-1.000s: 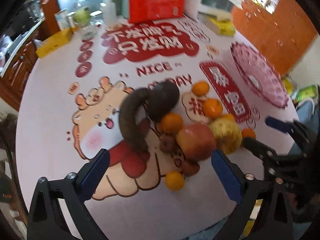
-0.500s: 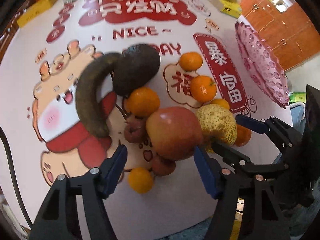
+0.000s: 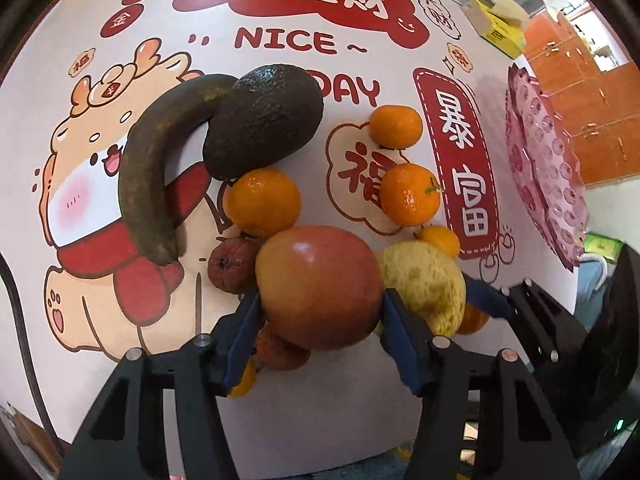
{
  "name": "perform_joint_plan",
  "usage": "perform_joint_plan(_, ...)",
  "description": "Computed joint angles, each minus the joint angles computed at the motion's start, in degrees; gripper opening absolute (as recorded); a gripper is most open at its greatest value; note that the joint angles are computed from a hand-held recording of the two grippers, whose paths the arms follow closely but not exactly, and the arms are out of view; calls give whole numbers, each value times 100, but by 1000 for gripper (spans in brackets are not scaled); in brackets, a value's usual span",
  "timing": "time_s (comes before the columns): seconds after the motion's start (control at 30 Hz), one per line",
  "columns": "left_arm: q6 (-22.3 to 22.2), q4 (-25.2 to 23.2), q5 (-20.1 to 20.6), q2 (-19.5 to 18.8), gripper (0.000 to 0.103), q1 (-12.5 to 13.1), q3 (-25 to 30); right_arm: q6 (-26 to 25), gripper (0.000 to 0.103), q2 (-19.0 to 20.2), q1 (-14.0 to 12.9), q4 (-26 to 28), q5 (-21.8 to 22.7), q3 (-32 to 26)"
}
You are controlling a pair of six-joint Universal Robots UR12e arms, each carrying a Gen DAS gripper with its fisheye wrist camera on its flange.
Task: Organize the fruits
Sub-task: 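Grasp the red apple with the left tool while the right tool grasps the speckled pear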
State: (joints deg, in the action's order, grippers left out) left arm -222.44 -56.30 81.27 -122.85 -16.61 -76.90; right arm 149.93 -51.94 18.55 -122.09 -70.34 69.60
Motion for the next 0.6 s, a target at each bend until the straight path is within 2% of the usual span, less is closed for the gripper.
perform_joint_plan(0.13,-84,-93,144,-54,60,-37,109,6,64,16,-87,119,247,-15)
perform_joint_plan(0.2,-190,-222,232,-107,64,-48,213,72,64,55,-120,202,384,-72)
perform_joint_plan(0.27,-310,-404,390,-146,74,-63,306,107,65,56,-126,115,421,-48)
perform_joint_plan(0.37,-398,-817,666,-245,79,-95,511,67,67,47,-92,-20,344,2)
perform_joint_plan(0.4,-384,-1019,801,-298,79,-124,618,21,68,34,-65,-117,247,43)
perform_joint_plan(0.5,-346,-1041,988,-337,76,-171,684,-133,68,-21,4,-543,24,213)
perform_joint_plan(0.57,-302,-990,1084,-325,62,-198,674,-127,67,-20,-2,-582,40,219)
perform_joint_plan(0.6,-260,-929,1078,-306,61,-205,651,-118,67,-17,-7,-568,52,211)
